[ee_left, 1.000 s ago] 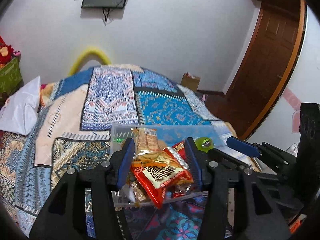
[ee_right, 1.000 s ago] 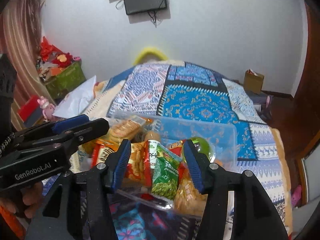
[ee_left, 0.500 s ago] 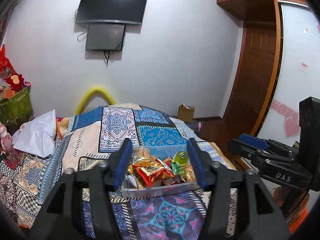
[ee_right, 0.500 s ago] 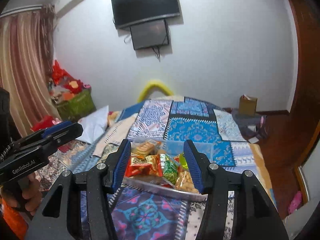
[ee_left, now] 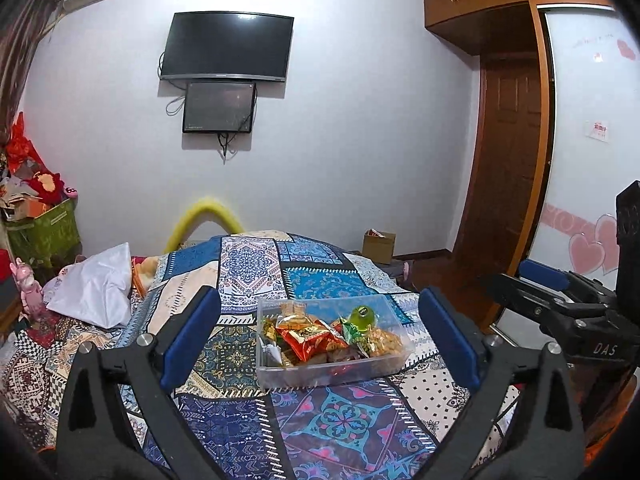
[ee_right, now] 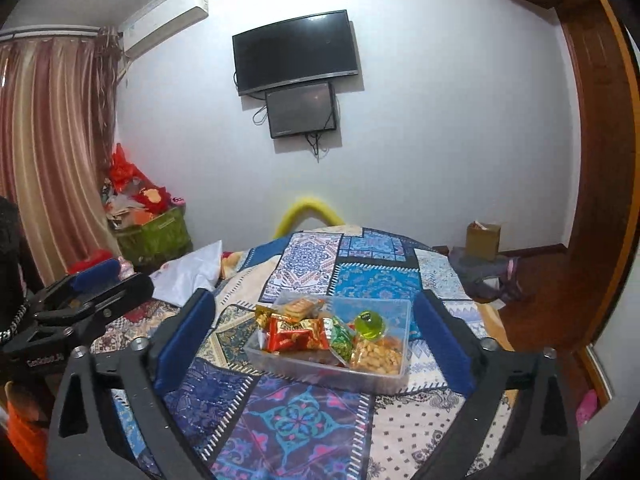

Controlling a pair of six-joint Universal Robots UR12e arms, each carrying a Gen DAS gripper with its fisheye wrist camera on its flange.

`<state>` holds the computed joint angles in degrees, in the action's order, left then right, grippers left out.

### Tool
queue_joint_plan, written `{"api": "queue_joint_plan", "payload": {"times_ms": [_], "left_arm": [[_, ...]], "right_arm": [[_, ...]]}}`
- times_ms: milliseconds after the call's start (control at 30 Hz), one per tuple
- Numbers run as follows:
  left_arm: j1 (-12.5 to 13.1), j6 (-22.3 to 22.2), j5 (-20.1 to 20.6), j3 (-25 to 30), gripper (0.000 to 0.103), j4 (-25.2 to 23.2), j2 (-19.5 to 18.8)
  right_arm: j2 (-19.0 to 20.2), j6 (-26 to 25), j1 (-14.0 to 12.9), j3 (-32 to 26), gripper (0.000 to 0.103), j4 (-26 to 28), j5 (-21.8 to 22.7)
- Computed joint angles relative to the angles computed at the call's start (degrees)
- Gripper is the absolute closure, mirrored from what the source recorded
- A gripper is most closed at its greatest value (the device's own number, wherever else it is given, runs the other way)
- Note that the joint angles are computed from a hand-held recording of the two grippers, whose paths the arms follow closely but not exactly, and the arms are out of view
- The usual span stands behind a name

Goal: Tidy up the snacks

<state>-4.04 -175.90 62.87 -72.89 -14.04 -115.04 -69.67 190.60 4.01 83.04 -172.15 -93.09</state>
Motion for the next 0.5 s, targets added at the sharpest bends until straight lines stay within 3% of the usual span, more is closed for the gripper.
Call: {"api": "queue_joint_plan", "payload": {"times_ms": [500], "left_arm": [[-0.03,0.55,0.34,-2.13,0.002,1.76,0.91]], "right_arm": [[-1.32,-0.69,0.47,2.28,0.0,-1.34,-1.39]]}}
